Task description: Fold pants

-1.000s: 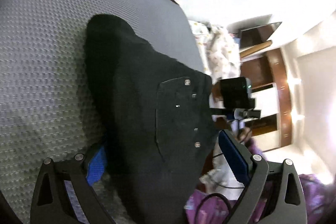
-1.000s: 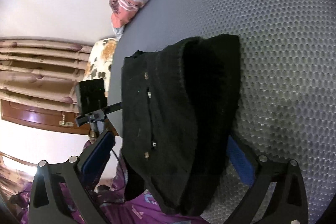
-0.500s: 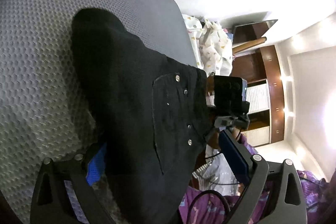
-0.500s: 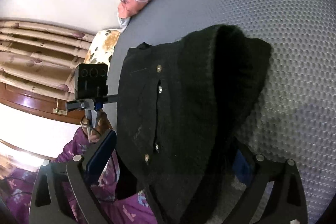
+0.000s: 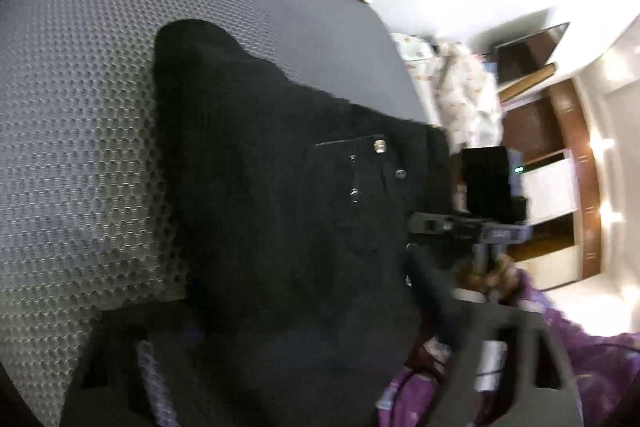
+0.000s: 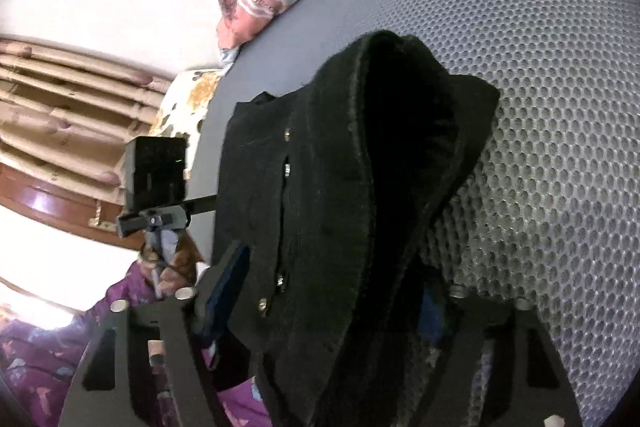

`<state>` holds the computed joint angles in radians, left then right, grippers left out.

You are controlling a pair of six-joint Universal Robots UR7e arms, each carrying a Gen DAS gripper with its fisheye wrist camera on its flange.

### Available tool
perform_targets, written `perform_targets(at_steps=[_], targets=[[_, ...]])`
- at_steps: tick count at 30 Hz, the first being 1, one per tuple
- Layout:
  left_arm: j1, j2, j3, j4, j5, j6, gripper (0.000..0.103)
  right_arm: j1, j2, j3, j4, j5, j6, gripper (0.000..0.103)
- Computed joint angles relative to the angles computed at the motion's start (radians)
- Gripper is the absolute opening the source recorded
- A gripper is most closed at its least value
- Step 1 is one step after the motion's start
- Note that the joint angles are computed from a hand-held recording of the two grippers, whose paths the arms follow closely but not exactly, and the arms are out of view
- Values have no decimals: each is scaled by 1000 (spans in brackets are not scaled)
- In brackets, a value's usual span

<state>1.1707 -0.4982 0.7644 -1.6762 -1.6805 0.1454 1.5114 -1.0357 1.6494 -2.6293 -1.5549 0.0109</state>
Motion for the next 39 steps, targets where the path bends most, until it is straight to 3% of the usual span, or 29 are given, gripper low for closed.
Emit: perform_targets(at_steps=[1,2,8,15,23,32,39], targets=[[-5,-13,29,-29,29,-6,44,-1,1,6,-16,6,24,34],[-4,-26,55,-60,32,-22,40,-13,-1,19,-43,44,43,33],[-28,-106,194,-198,95,-26,30,-21,-7,65,-138,153,87,31],[-65,-196,322,-344,182,-7,30,-13,21,91,-231,228,148,31],[-85,-260,386,-426,311,36,30,21,101,22,-237,256,171,31],[-82,-298,404,-509,413,93,30,71,209,-134,-164,257,167,31],[-59,-287,344,-533,456,123,30,104,316,-306,-75,260,162,31]])
